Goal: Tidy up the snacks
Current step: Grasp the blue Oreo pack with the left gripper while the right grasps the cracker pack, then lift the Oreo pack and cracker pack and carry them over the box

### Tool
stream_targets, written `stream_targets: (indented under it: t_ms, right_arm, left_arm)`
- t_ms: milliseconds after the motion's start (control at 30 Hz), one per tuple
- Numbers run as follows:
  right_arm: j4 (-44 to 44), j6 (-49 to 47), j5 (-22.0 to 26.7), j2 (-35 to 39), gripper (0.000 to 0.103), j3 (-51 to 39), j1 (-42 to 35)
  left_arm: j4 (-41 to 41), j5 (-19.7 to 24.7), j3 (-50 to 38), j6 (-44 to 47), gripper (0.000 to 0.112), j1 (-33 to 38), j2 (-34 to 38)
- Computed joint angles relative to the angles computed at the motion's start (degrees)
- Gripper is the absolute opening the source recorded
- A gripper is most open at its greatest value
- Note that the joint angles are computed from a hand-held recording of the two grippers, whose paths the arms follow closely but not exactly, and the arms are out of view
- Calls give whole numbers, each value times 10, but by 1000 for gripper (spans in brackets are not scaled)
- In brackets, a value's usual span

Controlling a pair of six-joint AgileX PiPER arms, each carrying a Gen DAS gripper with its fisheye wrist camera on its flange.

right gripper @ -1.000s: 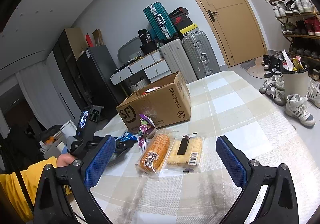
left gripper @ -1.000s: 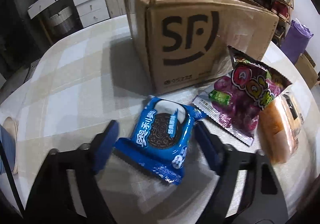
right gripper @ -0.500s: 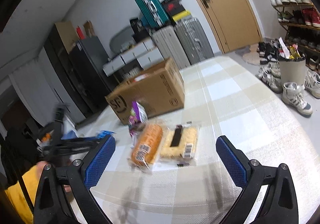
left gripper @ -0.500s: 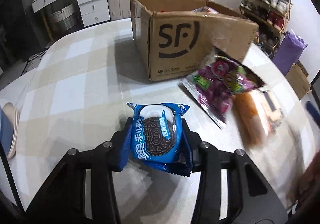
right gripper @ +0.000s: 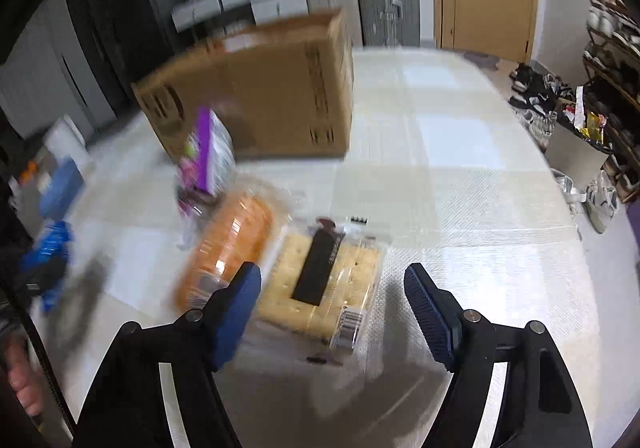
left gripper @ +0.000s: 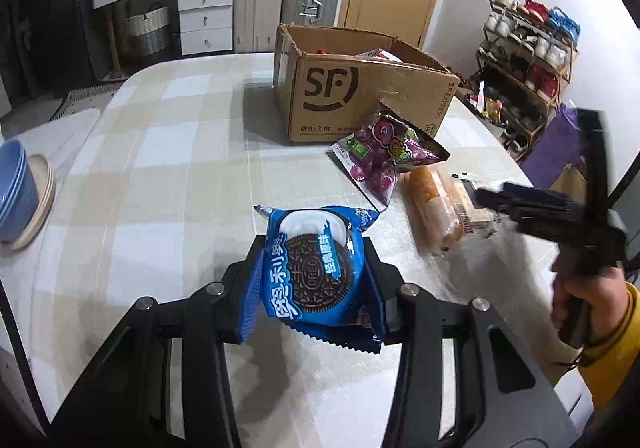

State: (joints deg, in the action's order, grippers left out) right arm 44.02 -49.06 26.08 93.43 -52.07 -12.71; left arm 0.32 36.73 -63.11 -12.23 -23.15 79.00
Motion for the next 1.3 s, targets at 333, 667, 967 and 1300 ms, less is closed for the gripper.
stream_targets:
  t_ms: [333, 667, 967, 1300]
  right_arm:
    - [-71, 43, -36, 1, 63, 8, 44]
    - [171, -181, 91, -69, 63, 50, -81]
    - [215, -185, 300, -216, 63, 58, -189]
    - [242, -111, 423, -273, 63, -26, -218]
  left_arm:
    - [-22, -12, 15, 4, 40, 5, -1]
    - [11, 6, 10, -41, 40, -14, -28]
    - [69, 52, -28, -98, 41, -60, -60]
    - [44, 106, -135, -66, 41, -57, -50]
